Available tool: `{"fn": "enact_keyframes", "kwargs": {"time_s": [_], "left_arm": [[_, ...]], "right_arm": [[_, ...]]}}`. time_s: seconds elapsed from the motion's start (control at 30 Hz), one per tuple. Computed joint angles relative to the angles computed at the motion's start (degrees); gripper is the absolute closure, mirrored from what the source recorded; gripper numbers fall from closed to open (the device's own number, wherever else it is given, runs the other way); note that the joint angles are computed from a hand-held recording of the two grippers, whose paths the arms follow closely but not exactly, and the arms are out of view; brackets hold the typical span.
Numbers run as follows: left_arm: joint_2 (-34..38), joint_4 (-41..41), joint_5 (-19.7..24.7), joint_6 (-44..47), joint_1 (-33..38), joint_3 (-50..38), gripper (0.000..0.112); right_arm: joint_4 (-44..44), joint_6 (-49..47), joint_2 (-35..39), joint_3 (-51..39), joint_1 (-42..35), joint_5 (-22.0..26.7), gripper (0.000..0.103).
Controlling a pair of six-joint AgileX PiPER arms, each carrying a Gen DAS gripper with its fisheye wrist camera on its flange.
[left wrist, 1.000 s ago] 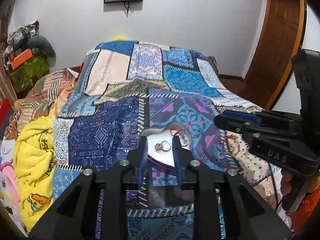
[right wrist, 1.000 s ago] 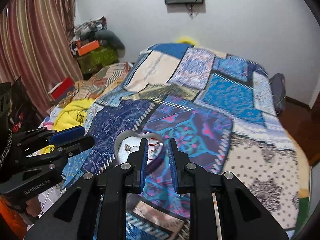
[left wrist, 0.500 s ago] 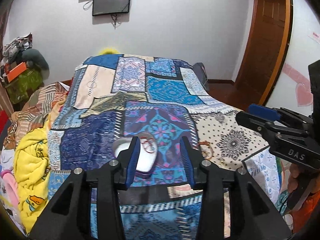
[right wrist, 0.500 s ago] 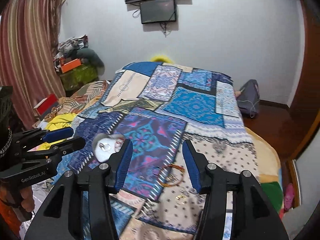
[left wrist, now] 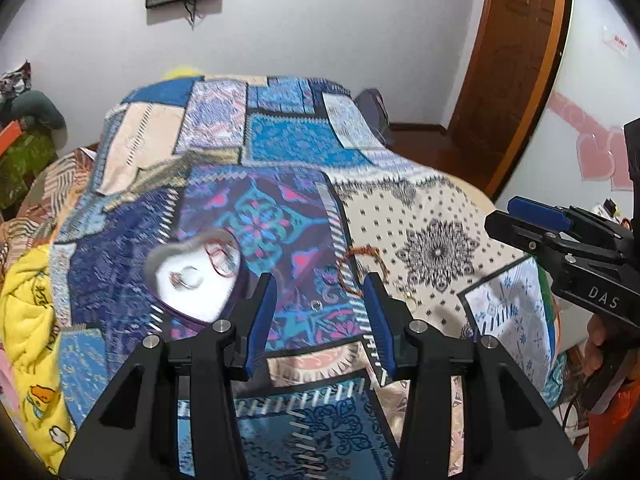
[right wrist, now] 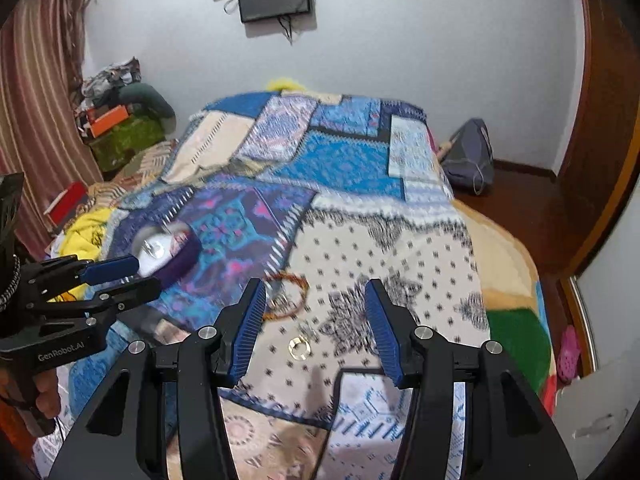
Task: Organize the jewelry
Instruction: 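Withdraw both tools from the tin toward the remaining jewelry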
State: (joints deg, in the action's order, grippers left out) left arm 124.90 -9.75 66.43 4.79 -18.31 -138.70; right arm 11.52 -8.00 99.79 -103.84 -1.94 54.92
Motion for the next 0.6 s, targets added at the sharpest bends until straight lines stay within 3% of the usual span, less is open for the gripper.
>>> {"fn": "enact_keyframes", "kwargs": {"time_s": [0.3, 0.6], "left_arm": [[2.9, -1.09, 1.36, 1.1, -1.03, 3.67, 0.068], [4.25, -2.22, 1.06, 2.35, -0.82, 6.56, 0.068]], "right_arm": [[1.54, -3.47, 2.48, 4.71, -0.44, 2.26, 0.055], [2.17, -6.04, 9.1, -1.02, 1.52, 5.21, 0.057]]}}
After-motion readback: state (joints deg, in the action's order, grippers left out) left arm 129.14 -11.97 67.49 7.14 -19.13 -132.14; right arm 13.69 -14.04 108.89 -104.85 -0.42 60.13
